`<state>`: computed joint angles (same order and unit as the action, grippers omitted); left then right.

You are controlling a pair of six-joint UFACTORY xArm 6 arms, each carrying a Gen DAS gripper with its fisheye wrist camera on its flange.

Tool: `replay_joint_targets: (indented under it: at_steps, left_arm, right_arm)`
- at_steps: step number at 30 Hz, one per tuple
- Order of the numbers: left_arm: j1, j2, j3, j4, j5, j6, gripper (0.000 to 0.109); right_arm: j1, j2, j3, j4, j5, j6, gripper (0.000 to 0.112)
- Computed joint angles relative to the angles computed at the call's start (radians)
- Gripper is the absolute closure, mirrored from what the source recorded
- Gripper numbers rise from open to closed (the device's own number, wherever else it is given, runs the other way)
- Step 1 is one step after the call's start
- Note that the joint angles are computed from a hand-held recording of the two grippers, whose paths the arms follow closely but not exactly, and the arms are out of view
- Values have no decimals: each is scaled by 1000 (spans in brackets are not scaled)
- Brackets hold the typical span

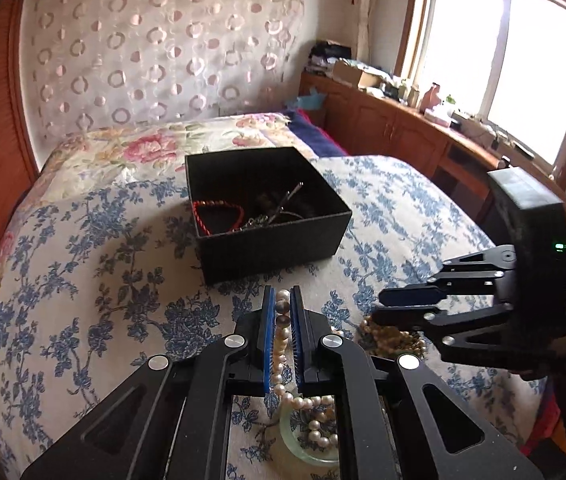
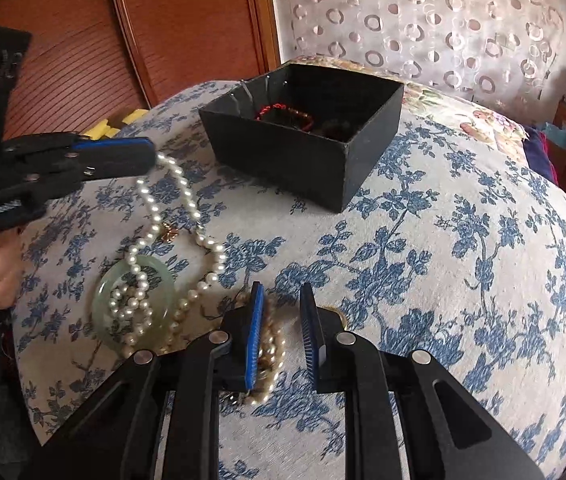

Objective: Organize jewelry
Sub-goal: 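Grasp a pearl necklace with the left tool while the right tool grasps another pearl strand, then lift the pearl necklaces toward the black box with both tools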

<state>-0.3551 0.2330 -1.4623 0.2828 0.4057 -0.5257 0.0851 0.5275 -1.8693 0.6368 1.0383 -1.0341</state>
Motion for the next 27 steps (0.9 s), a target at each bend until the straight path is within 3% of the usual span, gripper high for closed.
replay_joint_targets:
  at_steps: [9, 11, 12, 15, 27]
  left_arm:
    - [5, -24, 20, 23, -15, -24, 102]
    - [5, -25, 20, 27, -12, -26, 102]
    - [4, -27, 23, 28, -12, -28, 102]
    - [3, -31, 22, 28, -12, -25, 102]
    - [-3, -67, -3, 76, -22, -52, 102]
  right_arm:
    - [37, -29, 45, -83, -65, -35, 90]
    - [40, -41, 64, -81, -80, -43, 97]
    - [39, -45, 71, -71, -72, -58, 107]
    - [40, -80, 121, -65, -97, -74, 107]
    - [-29, -195, 132, 171, -74, -108, 107]
